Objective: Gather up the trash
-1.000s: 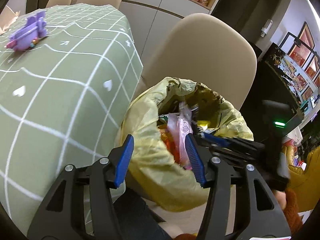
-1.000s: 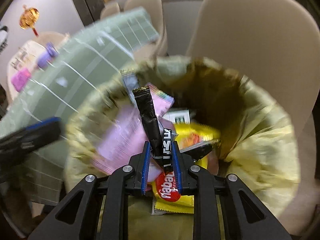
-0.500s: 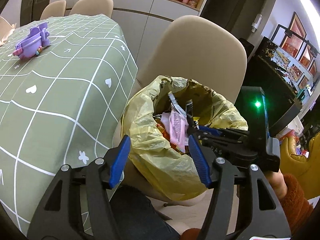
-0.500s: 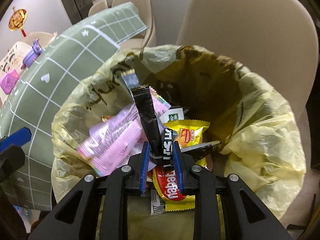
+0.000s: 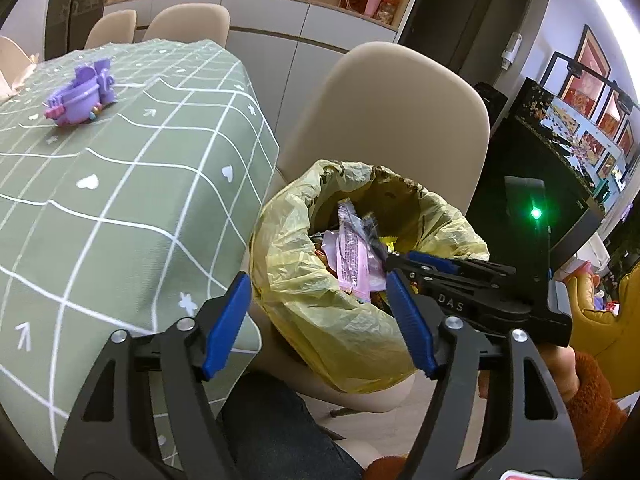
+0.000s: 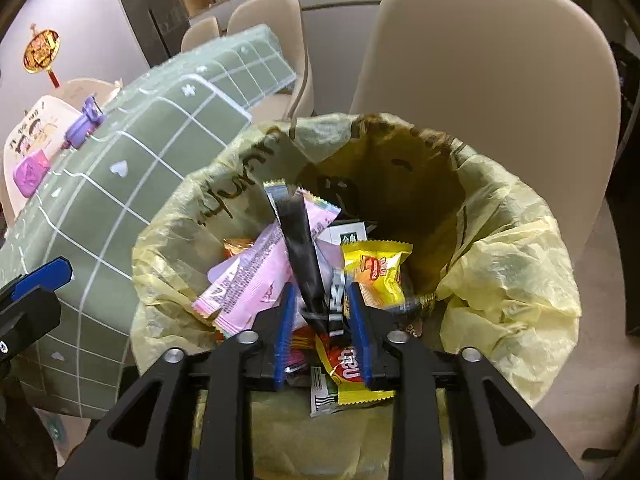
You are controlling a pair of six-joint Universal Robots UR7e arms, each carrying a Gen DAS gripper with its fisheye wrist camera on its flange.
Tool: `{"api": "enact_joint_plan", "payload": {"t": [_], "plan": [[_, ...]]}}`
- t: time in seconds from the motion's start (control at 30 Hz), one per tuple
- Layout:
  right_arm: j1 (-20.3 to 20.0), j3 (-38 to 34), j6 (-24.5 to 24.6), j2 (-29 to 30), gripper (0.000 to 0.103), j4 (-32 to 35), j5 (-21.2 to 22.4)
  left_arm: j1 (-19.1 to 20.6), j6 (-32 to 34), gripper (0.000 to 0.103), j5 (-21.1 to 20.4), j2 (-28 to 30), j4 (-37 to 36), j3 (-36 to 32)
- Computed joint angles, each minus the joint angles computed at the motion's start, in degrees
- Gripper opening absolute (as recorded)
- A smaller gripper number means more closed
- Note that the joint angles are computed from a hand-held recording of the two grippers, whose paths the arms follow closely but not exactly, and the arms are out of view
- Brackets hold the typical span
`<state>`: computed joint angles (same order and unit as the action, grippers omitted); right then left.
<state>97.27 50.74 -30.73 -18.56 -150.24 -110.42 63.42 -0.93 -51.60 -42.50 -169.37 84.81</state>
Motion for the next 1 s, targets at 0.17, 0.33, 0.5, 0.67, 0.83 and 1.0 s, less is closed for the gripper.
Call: {"api": "enact_joint_plan", "payload": {"t": [0.17, 0.33, 0.5, 0.67, 0.83, 1.0], "plan": [[0.25, 7.41, -1.63, -3.83, 0.045, -7.99, 3.14, -1.28, 0.85, 0.078, 2.95, -1.33, -2.35, 2.48], [1.56, 14.41, -2.15, -7.59, 0.045, -10.65, 2.01, -2.72, 0.52, 0.080, 5.80, -3.81, -4.66, 6.77], [3.26, 26.22, -5.00, -12.78, 0.045, -19.07, 3.11, -5.17, 2.27, 0.083, 10.88, -7.47, -9.53, 14.05], [5.75, 38.83, -4.99, -18.36, 0.045, -27.97, 4.86, -8.61, 5.01, 0.083, 18.20, -11.54, -16.94, 22.48], [8.24, 47.43, -4.82, -20.99, 0.045, -36.27, 4.31, -13.09, 7.57, 0.083, 28.88, -13.77, -27.10, 30.33], [9.93, 52.55, -3.94, -21.90, 0.045, -42.58, 3.89, -16.48, -3.45, 0.083, 38.43, -17.33, -22.58, 37.47]]}}
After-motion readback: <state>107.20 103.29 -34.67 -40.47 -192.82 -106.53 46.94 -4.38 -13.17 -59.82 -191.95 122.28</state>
